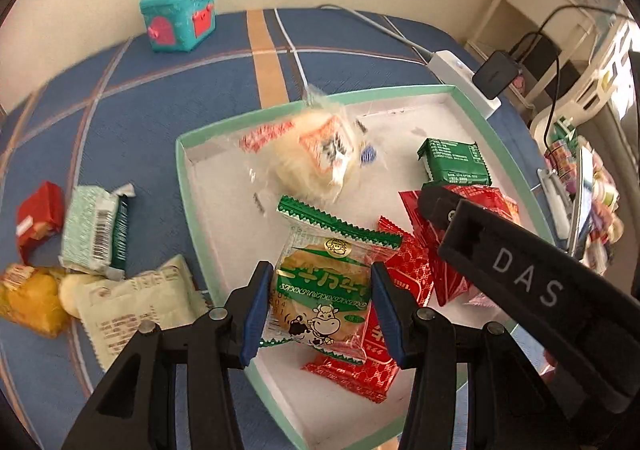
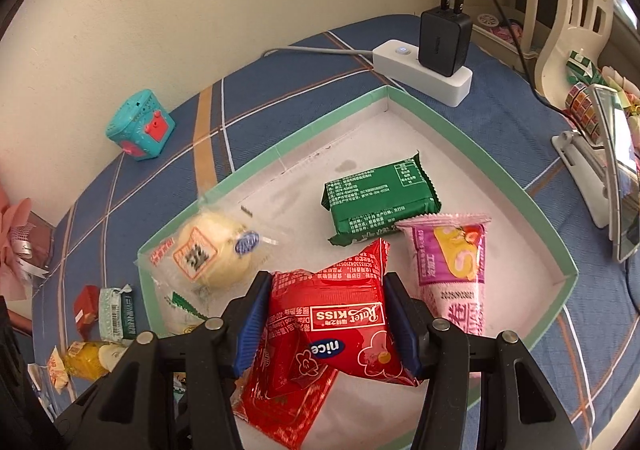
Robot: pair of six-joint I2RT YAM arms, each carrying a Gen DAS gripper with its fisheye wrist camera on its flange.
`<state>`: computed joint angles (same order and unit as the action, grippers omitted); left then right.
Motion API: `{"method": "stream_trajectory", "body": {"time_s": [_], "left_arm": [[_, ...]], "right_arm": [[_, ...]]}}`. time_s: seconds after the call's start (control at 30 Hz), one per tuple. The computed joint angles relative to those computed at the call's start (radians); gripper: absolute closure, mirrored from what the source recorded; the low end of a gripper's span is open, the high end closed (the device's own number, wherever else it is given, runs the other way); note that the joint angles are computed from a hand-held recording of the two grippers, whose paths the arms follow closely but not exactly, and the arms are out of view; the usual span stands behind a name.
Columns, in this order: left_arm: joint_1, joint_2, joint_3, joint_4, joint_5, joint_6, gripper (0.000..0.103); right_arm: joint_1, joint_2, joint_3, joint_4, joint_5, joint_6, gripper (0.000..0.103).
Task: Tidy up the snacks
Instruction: 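Carry both snacks over the white tray and open both tools to release them, then move both open tools back over the remaining snacks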
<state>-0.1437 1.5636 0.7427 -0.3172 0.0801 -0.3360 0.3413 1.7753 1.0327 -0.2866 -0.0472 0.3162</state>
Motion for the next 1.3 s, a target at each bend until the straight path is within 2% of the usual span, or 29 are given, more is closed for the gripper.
{"method": "stream_trajectory", "body": {"time_s": [0.33,0.63,0.73,0.8,0.87,1.3], "left_arm": [[0.06,0.075,0.027,0.033,0.022,0.017,0.052],[0.07,0.082,0.036,0.022,0.023,0.02,0.052],[0.072,0.061,0.034,0.012,0.024,0.02,0.045],[0.072,0.045,0.034,0.002,0.025,0.016,0.037],[0.077,0.026,0.035,-0.015,0.027,0.007,0.035],[0.149,-0.131,0.034,-0.174,-0.005,-0.064,0.035]], "right_arm": [[0.017,0.074,0.062,0.003,0.021,-0.003,0.043],[0.014,0.1,0.075,0.004,0.008,-0.021,0.036],[0.012,0.089,0.068,0.012,0.004,-0.025,0.034],[0.013,0.074,0.062,0.013,0.005,-0.024,0.029],[0.014,0.055,0.054,0.015,0.007,-0.025,0.027],[0.015,-0.074,0.009,-0.008,0.031,-0.021,0.028]]}}
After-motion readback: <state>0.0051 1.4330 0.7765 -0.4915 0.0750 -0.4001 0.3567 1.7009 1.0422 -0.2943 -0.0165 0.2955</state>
